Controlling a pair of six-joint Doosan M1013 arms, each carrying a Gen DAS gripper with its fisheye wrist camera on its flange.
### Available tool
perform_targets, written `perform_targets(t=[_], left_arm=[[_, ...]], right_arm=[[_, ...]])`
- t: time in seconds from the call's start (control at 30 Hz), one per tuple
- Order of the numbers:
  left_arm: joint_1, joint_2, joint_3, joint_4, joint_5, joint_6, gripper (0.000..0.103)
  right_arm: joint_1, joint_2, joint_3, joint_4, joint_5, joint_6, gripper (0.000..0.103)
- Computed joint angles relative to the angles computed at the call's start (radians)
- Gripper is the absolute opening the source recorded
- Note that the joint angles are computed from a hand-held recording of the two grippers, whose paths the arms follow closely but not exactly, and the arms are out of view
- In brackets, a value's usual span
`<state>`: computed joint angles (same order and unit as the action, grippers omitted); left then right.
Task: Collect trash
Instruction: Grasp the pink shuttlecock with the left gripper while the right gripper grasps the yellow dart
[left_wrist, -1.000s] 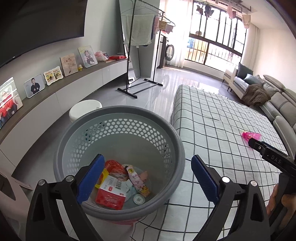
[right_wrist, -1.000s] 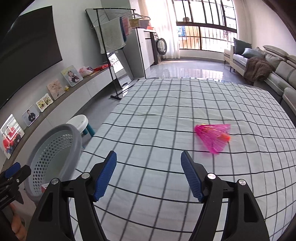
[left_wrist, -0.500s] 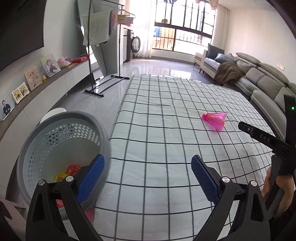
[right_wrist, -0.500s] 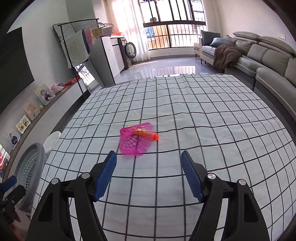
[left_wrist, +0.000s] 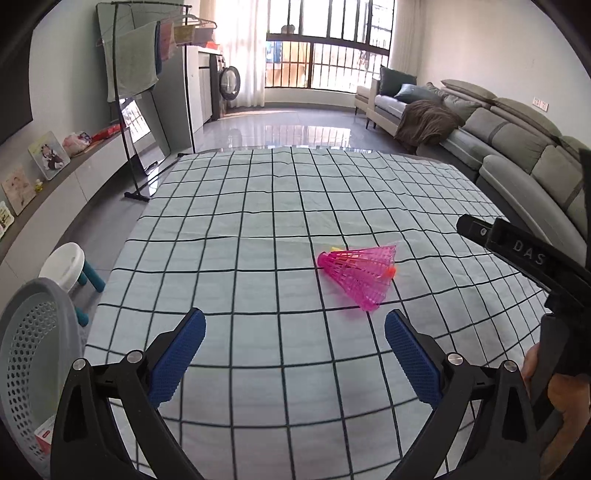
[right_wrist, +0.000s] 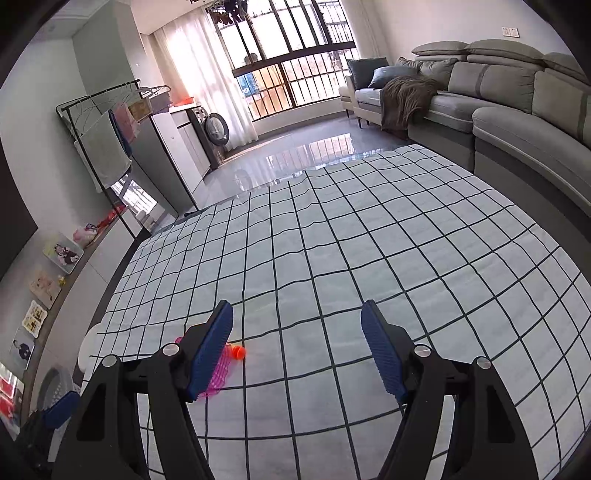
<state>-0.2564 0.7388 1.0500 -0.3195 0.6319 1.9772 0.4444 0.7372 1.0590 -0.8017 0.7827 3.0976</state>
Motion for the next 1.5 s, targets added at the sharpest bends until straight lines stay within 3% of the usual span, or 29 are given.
perform_targets(t=[0.3, 0.37, 0.43, 0.47, 0.53, 0.6, 0.77, 0.9, 1.1, 1.37, 1.5], left_arm=[[-0.042, 0.108, -0.155, 0.159, 0.086, -0.152, 0.094], [-0.047, 0.130, -0.192, 0.183, 0.117, -0.177, 0.079], [-0.047, 0.150, -0.231, 0.177, 0.163, -0.182, 0.049], [-0.046, 0.157, -0.243, 0.164, 0.175, -0.182, 0.041], [-0.042, 0.160, -0.252, 0.144, 0.184, -0.175, 0.011], [-0.040, 0.154, -0.243, 0.141, 0.173, -0.173, 0.006], [-0.019, 0.118, -0.195, 0.133, 0.115, -0.147, 0.005], [0.003, 0.072, -0.129, 0.124, 0.068, -0.101, 0.005], [0.040, 0.003, -0.020, 0.113, 0.002, -0.044, 0.005], [0.085, -0.028, 0.037, 0.082, -0.005, -0.044, 0.005], [0.093, -0.027, 0.039, 0.086, -0.001, -0.061, 0.005]], right_arm=[[-0.013, 0.000, -0.011, 0.059, -0.025, -0.038, 0.069], [-0.016, 0.003, -0.018, 0.081, -0.026, -0.069, 0.069], [-0.018, 0.006, -0.022, 0.106, -0.030, -0.100, 0.069], [-0.020, 0.008, -0.025, 0.125, -0.034, -0.120, 0.069], [-0.024, 0.013, -0.031, 0.165, -0.042, -0.168, 0.069], [-0.026, 0.020, -0.041, 0.201, -0.042, -0.220, 0.069], [-0.028, 0.041, -0.071, 0.290, -0.048, -0.357, 0.069], [-0.018, 0.085, -0.147, 0.325, 0.018, -0.468, 0.069], [-0.027, 0.138, -0.238, 0.447, 0.039, -0.632, 0.069], [-0.018, 0.237, -0.422, 0.461, 0.204, -0.758, 0.069], [-0.010, 0.276, -0.495, 0.440, 0.280, -0.793, 0.060]])
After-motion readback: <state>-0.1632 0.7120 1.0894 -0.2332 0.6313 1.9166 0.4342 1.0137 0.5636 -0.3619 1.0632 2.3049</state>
